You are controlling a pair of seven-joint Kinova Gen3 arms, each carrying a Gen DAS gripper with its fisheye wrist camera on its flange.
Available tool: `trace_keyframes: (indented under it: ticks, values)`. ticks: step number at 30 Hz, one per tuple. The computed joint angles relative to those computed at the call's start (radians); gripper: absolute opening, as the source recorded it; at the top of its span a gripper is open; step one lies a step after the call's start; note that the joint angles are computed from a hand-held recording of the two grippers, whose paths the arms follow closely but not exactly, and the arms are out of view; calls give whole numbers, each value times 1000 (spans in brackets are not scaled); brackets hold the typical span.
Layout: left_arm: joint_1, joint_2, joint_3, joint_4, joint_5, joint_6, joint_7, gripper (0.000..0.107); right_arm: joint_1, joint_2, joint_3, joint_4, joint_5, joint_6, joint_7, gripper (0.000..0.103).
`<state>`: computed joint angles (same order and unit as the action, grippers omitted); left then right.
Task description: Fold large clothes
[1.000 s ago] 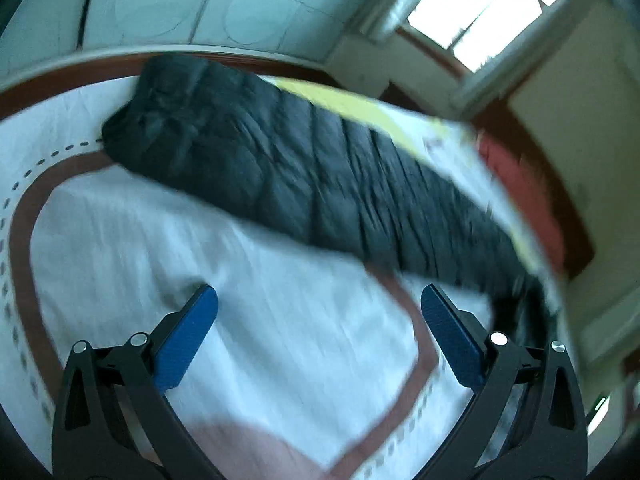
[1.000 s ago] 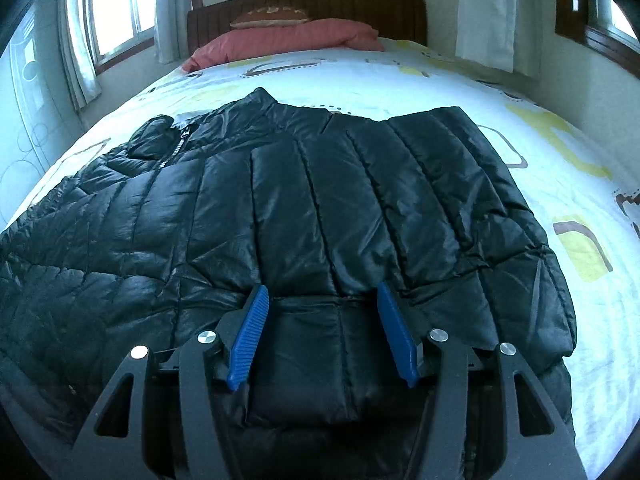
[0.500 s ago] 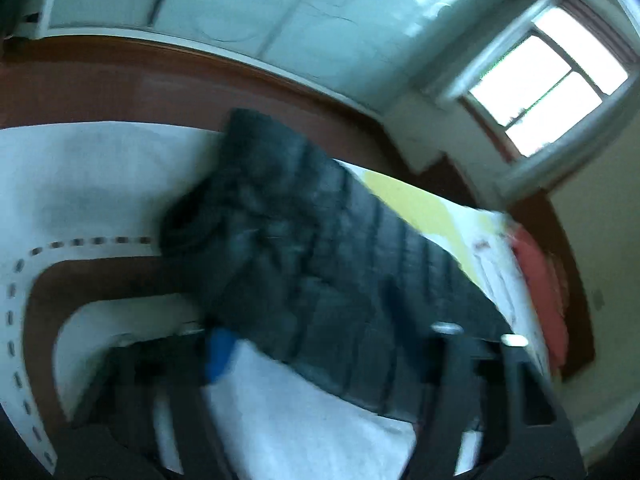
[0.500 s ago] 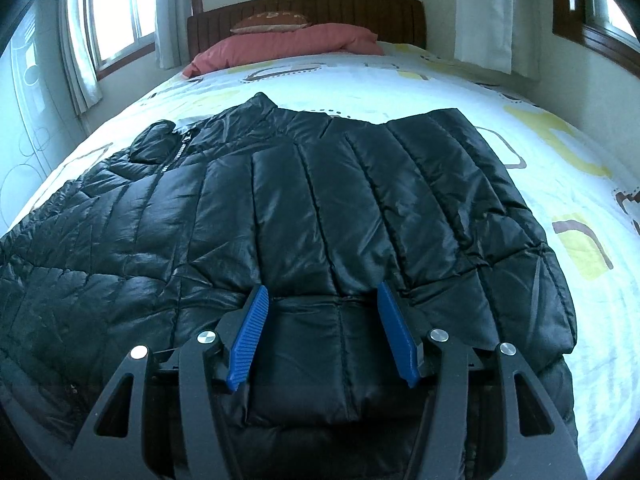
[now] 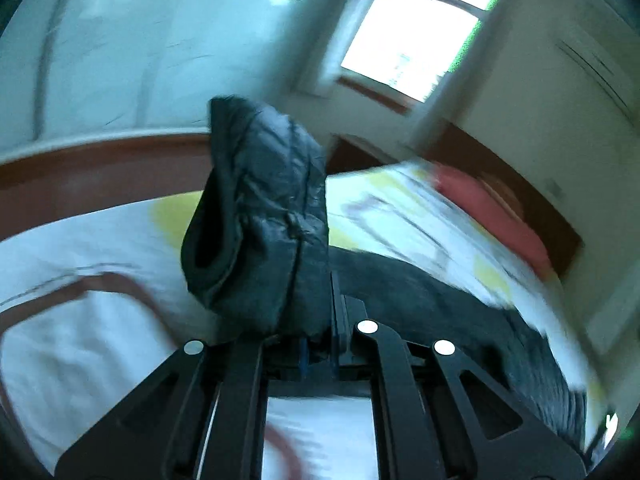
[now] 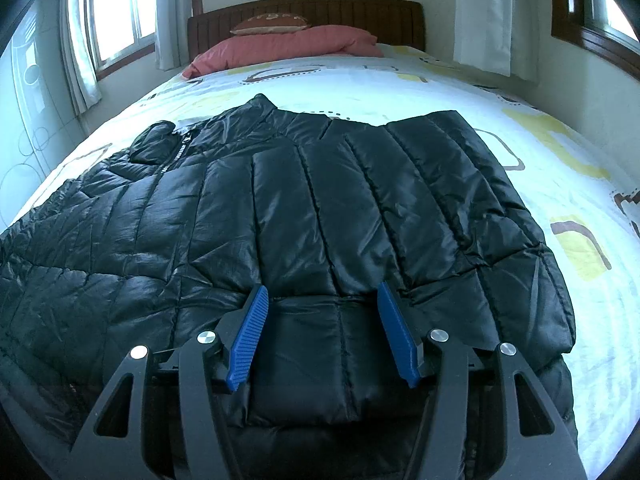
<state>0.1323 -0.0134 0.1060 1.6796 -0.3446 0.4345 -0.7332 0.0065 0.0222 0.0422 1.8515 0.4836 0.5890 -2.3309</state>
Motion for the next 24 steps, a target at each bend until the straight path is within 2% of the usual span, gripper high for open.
trace_keyframes:
  ticks: [3, 7, 11, 15, 18, 19, 21, 22, 23, 24]
  values:
    - [82, 59, 63, -85, -54, 38, -9, 7, -1, 0, -1, 0, 4, 1, -4, 57]
    - [205, 159, 92, -213, -65, 107, -64, 7, 2, -1, 1, 2, -4, -4, 2, 57]
    - [331, 266, 97, -339, -95, 184, -107, 7, 2, -2, 0, 0, -9, -5, 3, 57]
    - [442, 333, 70, -405, -104, 248, -128, 7, 4, -1, 0, -1, -11, -9, 2, 57]
    - [469, 387, 69, -442, -64, 294, -192, 8, 4, 0, 1, -3, -13, -8, 4, 57]
    - [484, 389, 53, -442, -60, 304, -199, 10, 4, -1, 1, 0, -13, -10, 3, 57]
    - [503, 389, 35, -440, -48, 308, -226, 27, 6, -2, 2, 2, -21, -17, 9, 60]
    - [498, 378, 37, -428, -25, 296, -252, 45, 8, -1, 2, 0, -31, -18, 19, 61]
    - [502, 360, 28, -408, -14, 279, -262, 55, 7, 1, 2, -7, -33, -14, 22, 62]
    - [513, 355, 20, -401, -9, 269, -265, 56, 7, 4, 2, -14, -41, -8, 31, 63]
